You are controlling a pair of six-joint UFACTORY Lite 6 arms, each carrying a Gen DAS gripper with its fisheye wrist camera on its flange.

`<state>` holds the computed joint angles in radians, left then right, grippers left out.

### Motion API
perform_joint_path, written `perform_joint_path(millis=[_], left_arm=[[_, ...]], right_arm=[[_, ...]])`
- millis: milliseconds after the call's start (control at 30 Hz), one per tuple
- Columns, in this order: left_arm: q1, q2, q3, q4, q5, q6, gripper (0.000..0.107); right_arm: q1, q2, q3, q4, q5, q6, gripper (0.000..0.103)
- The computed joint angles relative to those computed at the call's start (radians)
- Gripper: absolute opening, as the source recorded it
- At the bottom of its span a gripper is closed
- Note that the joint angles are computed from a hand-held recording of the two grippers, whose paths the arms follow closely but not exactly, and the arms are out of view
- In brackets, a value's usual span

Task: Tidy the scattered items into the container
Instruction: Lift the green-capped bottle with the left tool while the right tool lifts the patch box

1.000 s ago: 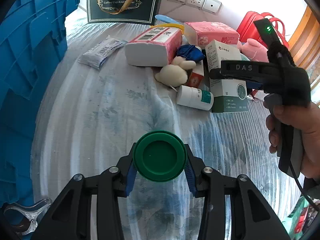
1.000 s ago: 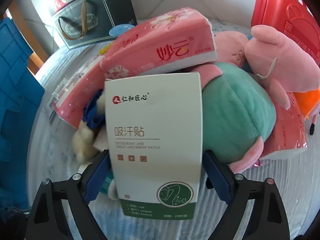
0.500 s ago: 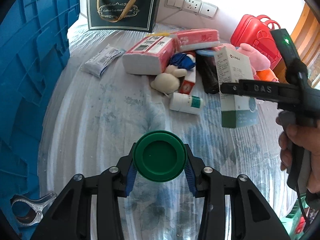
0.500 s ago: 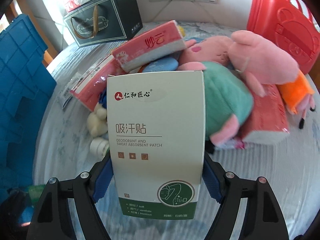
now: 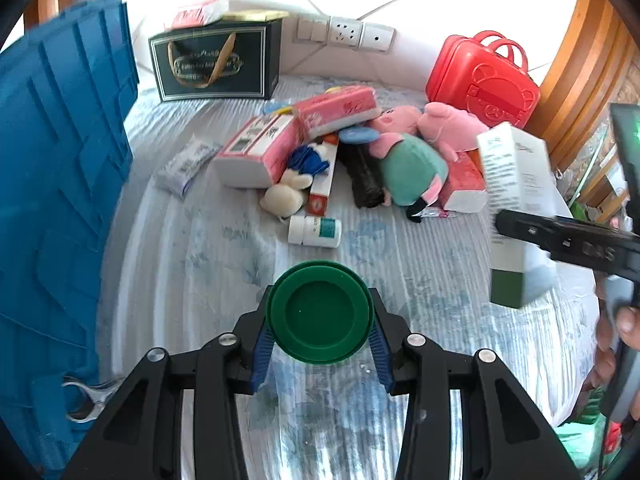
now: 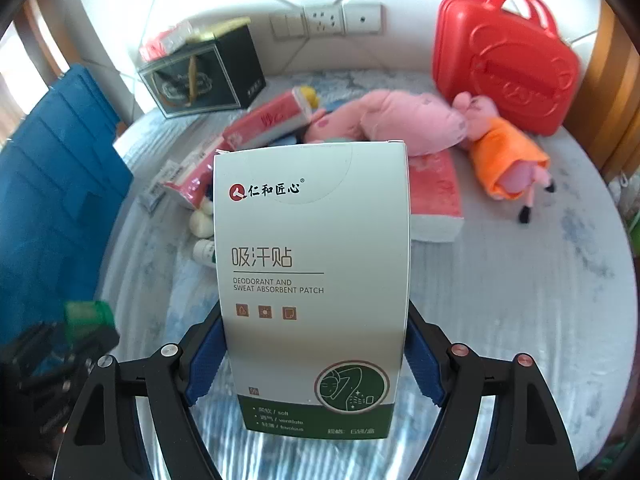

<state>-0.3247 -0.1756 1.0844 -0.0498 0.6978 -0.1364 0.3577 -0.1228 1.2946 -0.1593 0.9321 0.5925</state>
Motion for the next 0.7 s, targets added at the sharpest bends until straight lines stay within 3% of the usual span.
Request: perform_joint_path(millis=[167, 533, 700], left_arm=[[-0.065, 0.019, 0.147, 0.101, 0.126, -0.118, 0.041], [-0.148, 0.11, 0.543, 0.183, 0.41, -0.18, 0.041], [-0.177, 0.148, 0.706, 0.188, 0.502, -0.19, 0.041]], right_arm=[[0.03, -0.088, 0.074, -0.025, 0.136, 0.019, 0.079], [0.104, -0.145, 0.305, -0.063, 0.392, 0.074, 0.079], [0.225, -0.135, 0.42, -0.17, 0.499, 0.169, 0.079]])
